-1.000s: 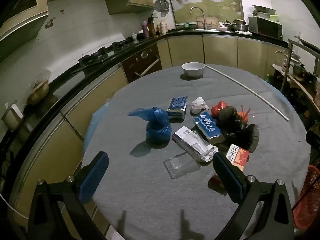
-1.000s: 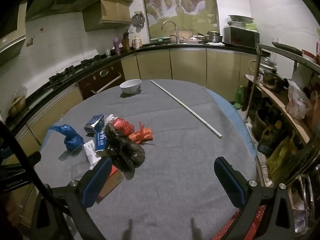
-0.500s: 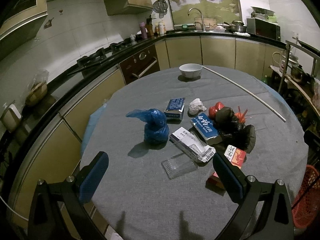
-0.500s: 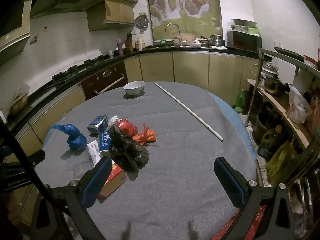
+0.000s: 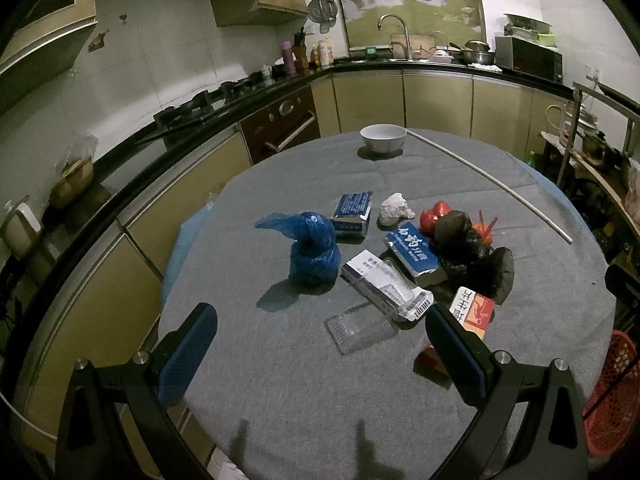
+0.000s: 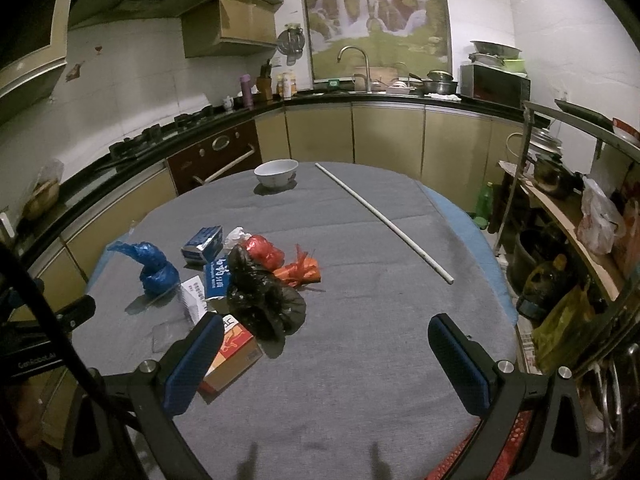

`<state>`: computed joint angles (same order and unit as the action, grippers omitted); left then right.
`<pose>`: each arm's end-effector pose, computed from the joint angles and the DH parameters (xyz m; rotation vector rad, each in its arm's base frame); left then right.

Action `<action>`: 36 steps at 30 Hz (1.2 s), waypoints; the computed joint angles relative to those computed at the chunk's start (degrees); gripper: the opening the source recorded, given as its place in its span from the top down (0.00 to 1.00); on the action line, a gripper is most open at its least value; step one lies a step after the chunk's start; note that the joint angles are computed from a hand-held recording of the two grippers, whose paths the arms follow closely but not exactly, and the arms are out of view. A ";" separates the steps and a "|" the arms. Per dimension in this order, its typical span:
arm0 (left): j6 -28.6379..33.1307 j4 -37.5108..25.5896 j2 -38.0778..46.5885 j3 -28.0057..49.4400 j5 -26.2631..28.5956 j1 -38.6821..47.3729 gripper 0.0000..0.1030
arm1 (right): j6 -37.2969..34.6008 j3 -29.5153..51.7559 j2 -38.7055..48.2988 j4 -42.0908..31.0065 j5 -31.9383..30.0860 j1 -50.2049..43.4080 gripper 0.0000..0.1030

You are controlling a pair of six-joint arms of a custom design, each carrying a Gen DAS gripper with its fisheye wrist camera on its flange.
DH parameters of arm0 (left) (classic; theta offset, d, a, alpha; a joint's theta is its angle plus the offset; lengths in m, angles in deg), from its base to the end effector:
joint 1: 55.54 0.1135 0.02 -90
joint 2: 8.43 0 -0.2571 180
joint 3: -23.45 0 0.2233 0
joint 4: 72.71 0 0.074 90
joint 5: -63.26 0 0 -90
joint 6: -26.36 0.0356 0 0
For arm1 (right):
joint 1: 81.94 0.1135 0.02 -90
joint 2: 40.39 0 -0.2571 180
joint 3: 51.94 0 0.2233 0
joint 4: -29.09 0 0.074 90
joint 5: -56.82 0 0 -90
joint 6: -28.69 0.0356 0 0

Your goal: Collect trash

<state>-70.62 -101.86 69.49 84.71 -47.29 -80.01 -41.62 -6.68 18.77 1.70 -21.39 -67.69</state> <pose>0.2372 -0.0942 0.2239 0.1828 2.3042 0.1486 0.1828 0.0389 0.2088 0.2139 2.2641 0.0758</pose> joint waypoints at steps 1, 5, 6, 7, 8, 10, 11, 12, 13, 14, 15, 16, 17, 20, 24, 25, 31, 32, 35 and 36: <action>0.00 -0.01 0.03 -0.01 0.10 0.05 0.00 | 0.16 -0.57 -0.11 1.12 0.28 0.34 0.00; -0.08 0.00 0.07 -0.08 0.28 0.13 0.00 | -0.35 -2.32 0.14 4.80 2.56 1.89 0.00; -0.12 -0.01 0.14 -0.05 0.30 0.13 0.00 | -0.52 -2.34 0.40 4.99 3.04 2.14 0.00; -0.13 0.01 0.14 -0.08 0.39 0.20 0.00 | -0.48 -2.29 0.51 4.93 3.11 2.24 0.00; -0.16 0.01 0.18 -0.08 0.49 0.23 0.00 | -0.37 -2.00 0.63 4.46 2.84 2.14 0.00; -0.18 0.04 0.21 -0.12 0.58 0.29 0.00 | -0.70 -2.06 0.97 4.82 3.37 2.31 0.00; -0.18 0.07 0.23 -0.14 0.61 0.29 0.00 | -0.86 -2.15 1.08 5.00 3.63 2.38 0.00; -0.16 0.02 0.22 -0.11 0.64 0.31 0.00 | -0.81 -2.18 1.06 5.00 3.63 2.38 0.00; -0.11 0.13 0.27 -0.21 0.71 0.36 0.00 | -1.15 -2.26 1.28 5.28 4.02 2.44 0.00; -0.08 0.24 0.37 -0.28 0.79 0.42 0.00 | -1.14 -2.23 1.40 5.24 4.05 2.45 0.00; -0.08 0.30 0.42 -0.34 0.89 0.46 0.00 | -1.10 -2.20 1.48 5.20 4.02 2.44 0.00; -0.09 0.38 0.44 -0.41 0.94 0.50 0.00 | -1.12 -2.11 1.69 5.09 4.10 2.46 0.00; -0.10 0.45 0.45 -0.46 0.94 0.49 0.00 | -1.08 -2.01 1.82 4.97 4.16 2.54 0.00; 0.00 0.52 0.55 -0.53 1.07 0.48 0.00 | -0.97 -1.77 2.25 4.66 4.05 2.56 0.00; 0.06 0.59 0.79 -0.56 1.17 0.43 0.00 | -0.75 -1.78 2.44 4.56 3.82 2.57 0.00; 0.01 0.53 0.85 -0.50 1.17 0.40 0.00 | -0.77 -1.83 2.41 4.60 3.81 2.53 0.00; -0.14 0.65 1.38 -0.57 1.22 0.11 0.00 | -0.13 -1.97 2.67 4.74 3.55 2.20 0.00; -0.13 0.75 1.54 -0.62 1.33 0.02 0.00 | -0.20 -2.14 2.71 4.86 3.04 1.68 0.00; 0.18 1.05 2.64 -0.63 3.07 0.22 0.00 | -0.36 -2.65 3.25 5.46 2.27 0.32 0.00; 0.28 1.02 3.40 -0.49 4.83 0.66 0.00 | -0.48 -2.92 3.59 5.84 1.80 -0.42 0.00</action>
<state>-70.34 -100.84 72.89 84.22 -42.47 -79.34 -42.10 -9.60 22.35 7.54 -19.59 -68.11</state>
